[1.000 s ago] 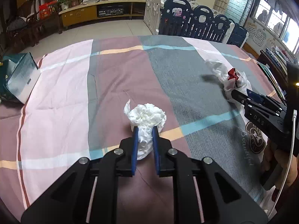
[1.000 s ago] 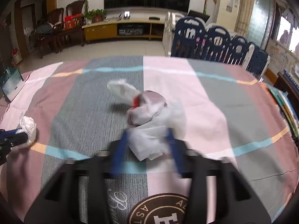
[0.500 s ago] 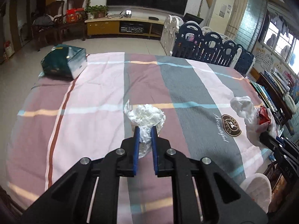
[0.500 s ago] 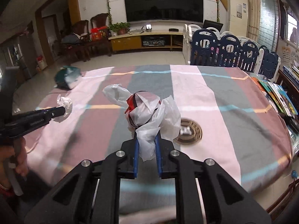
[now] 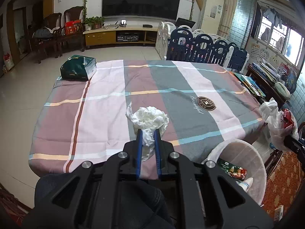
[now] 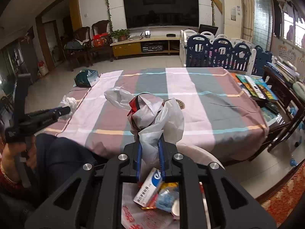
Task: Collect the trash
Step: 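Carry the tissue and plastic bag over the wastebasket and open both grippers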
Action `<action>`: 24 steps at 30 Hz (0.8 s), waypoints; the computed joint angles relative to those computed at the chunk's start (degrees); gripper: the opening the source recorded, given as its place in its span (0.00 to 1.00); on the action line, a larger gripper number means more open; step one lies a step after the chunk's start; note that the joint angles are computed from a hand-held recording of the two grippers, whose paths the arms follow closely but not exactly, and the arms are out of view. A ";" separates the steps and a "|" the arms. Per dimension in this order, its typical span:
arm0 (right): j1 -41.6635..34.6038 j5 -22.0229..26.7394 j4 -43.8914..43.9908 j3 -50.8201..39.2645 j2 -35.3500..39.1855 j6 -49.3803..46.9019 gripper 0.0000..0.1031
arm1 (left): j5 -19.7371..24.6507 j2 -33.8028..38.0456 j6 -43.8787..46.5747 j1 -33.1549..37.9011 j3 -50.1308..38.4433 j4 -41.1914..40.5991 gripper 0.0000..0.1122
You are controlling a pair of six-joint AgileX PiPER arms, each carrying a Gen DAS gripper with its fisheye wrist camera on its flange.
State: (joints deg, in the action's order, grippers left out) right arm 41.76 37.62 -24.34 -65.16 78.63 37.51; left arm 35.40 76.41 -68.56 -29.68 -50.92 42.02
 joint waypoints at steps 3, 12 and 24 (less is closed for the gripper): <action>0.35 1.18 -1.02 2.19 -4.28 1.02 0.16 | 3.63 -1.26 -2.17 -4.99 -1.55 1.74 0.12; 0.33 -1.44 1.94 12.54 -11.64 2.02 0.16 | 13.13 0.63 -6.89 -18.68 -6.89 5.95 0.12; -5.32 -4.00 9.15 18.60 -10.50 -1.52 0.16 | 15.47 3.07 -6.16 -23.57 -10.21 5.92 0.12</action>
State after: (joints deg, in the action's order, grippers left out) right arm 36.44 33.61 -15.19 -46.56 68.14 35.99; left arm 50.87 79.48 -74.72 -53.25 -61.14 47.94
